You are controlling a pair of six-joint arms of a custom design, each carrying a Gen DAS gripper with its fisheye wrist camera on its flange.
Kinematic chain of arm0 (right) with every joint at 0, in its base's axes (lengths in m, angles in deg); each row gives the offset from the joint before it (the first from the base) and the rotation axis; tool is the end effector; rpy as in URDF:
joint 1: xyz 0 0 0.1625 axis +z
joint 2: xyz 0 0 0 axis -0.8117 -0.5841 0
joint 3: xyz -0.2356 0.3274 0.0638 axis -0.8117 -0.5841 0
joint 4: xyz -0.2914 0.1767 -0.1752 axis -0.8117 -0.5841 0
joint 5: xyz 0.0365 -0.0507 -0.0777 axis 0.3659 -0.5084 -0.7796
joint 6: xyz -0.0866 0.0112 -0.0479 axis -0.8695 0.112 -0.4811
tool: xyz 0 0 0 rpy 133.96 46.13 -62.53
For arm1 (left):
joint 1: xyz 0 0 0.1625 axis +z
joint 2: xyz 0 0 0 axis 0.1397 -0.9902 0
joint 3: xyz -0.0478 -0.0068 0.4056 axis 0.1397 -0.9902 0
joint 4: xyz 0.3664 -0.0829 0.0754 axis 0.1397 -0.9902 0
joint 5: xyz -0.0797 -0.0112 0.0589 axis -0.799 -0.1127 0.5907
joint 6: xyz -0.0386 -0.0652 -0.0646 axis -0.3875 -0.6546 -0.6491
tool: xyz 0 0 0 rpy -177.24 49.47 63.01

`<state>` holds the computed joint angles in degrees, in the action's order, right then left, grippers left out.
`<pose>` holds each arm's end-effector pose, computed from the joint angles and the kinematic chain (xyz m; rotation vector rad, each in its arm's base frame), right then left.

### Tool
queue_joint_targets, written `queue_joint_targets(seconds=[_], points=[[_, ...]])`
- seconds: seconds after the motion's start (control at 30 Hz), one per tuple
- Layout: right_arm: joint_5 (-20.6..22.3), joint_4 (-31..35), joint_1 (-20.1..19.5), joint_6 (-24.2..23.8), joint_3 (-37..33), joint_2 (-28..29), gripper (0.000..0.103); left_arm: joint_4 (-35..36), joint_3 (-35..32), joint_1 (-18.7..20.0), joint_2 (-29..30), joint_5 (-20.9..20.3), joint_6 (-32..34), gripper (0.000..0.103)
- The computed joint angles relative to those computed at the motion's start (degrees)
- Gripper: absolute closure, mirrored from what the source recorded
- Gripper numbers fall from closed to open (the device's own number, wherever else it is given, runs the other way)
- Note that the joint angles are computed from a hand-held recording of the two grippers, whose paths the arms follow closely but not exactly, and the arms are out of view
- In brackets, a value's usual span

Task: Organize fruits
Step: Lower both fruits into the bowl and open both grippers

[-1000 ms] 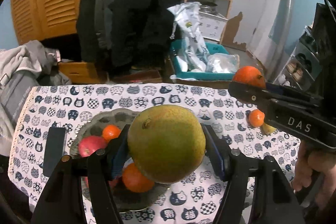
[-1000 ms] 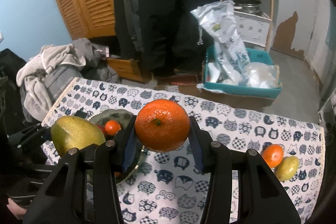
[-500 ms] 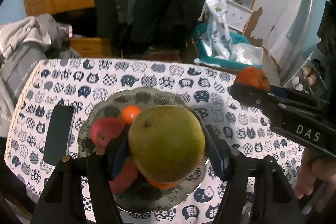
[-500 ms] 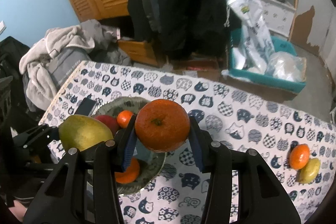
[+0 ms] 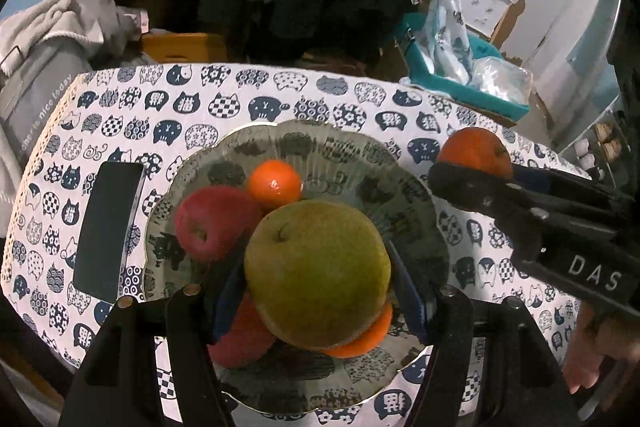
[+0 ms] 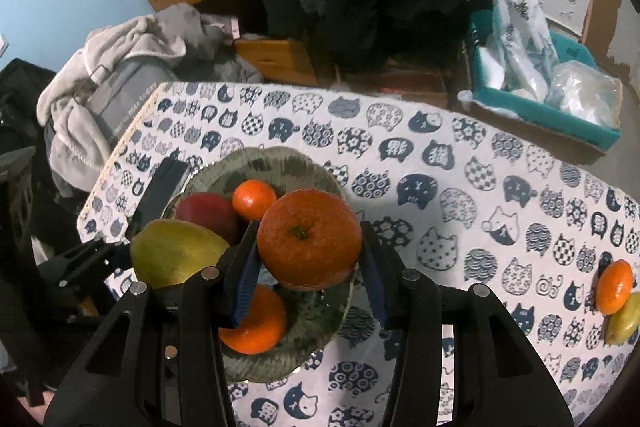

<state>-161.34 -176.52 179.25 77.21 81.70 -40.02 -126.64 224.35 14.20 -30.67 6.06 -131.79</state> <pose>0.3634 -0.3493 0.0494 0.9384 -2.6365 0.2768 -0.1149 -0.2636 0.2655 -0.0661 2.3654 -0.7233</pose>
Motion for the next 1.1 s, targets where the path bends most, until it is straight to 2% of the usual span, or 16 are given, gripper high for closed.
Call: queue_joint_targets(seconds=[0.3, 0.4, 0.57, 0.67, 0.97, 1.1], points=[[-0.6, 1.8, -0.4, 0.0, -1.3, 3.6, 0.057, -2.1, 1.3, 2.5, -1.8, -0.5, 1.5, 0.034], [-0.7, 2.2, -0.6, 0.0, -1.4, 4.2, 0.057, -2.4, 1.5, 2.7, -2.6, -0.8, 1.8, 0.034], [0.0, 3.0, -1.0, 1.0, -1.5, 4.6, 0.053, 1.0, 0.4, 2.3, -1.2, -0.5, 0.2, 0.032], [0.2, 2.8, -1.0, 1.2, -1.4, 4.4, 0.053, -0.8, 0.8, 2.6, -1.7, -1.2, 1.5, 0.032], [-1.3, 1.7, 0.0, 0.8, -0.6, 2.8, 0.053, 0.6, -0.3, 0.3, -0.8, -1.2, 0.4, 0.031], [-2.8, 0.8, 0.6, 1.1, -0.1, 1.6, 0.049, 2.3, -1.2, -1.2, -0.6, -1.0, -1.0, 0.030]])
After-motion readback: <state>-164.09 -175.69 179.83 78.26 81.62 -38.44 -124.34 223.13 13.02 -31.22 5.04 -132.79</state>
